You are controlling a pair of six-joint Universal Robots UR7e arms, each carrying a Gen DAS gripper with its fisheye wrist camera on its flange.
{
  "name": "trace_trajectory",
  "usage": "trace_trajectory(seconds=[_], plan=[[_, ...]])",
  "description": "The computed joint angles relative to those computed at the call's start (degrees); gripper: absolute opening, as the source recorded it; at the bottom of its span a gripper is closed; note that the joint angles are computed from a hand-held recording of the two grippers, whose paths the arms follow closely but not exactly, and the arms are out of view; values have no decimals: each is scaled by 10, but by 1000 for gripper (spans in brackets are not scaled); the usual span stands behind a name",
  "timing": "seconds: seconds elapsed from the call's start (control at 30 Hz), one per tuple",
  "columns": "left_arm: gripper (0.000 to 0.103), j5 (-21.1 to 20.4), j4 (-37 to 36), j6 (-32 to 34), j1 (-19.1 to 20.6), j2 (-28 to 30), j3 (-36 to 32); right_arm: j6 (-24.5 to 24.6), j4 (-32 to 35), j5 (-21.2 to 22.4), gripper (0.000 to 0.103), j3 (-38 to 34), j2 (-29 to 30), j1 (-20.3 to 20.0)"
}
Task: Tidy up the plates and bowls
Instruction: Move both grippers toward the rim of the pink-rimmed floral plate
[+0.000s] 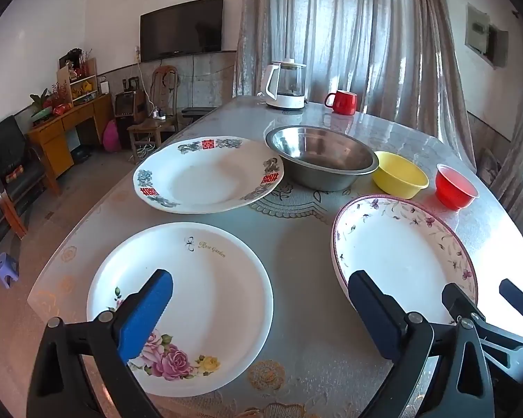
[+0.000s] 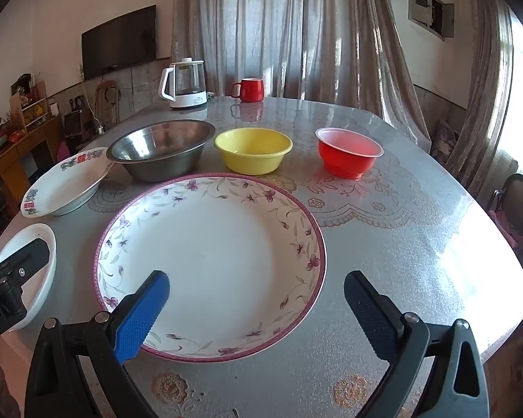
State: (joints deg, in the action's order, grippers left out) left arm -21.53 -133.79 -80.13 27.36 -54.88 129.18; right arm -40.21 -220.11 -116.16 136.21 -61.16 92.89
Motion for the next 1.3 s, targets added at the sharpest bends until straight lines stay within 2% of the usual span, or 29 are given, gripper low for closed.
trace_trajectory(seconds=[0.07, 0.1, 0.3, 0.43, 0.7, 1.3], plan=[[101, 3, 37, -23, 0, 2, -9, 3, 5, -3, 102, -3, 1, 1], [101, 6, 44, -29, 0, 4, -12, -5, -18, 11, 102, 5, 3, -3], [101, 15, 30, -22, 7, 7, -6, -9, -25, 12, 102, 1, 11, -1], [101, 6, 32, -26, 7, -5, -3, -11, -20, 23, 102, 3, 10, -6], [101, 4, 66, -40, 5, -2, -13, -17, -26, 39, 102, 7, 10, -14], [101, -11, 31, -5, 3, 6, -11, -8, -13, 47, 102, 11, -5, -21]])
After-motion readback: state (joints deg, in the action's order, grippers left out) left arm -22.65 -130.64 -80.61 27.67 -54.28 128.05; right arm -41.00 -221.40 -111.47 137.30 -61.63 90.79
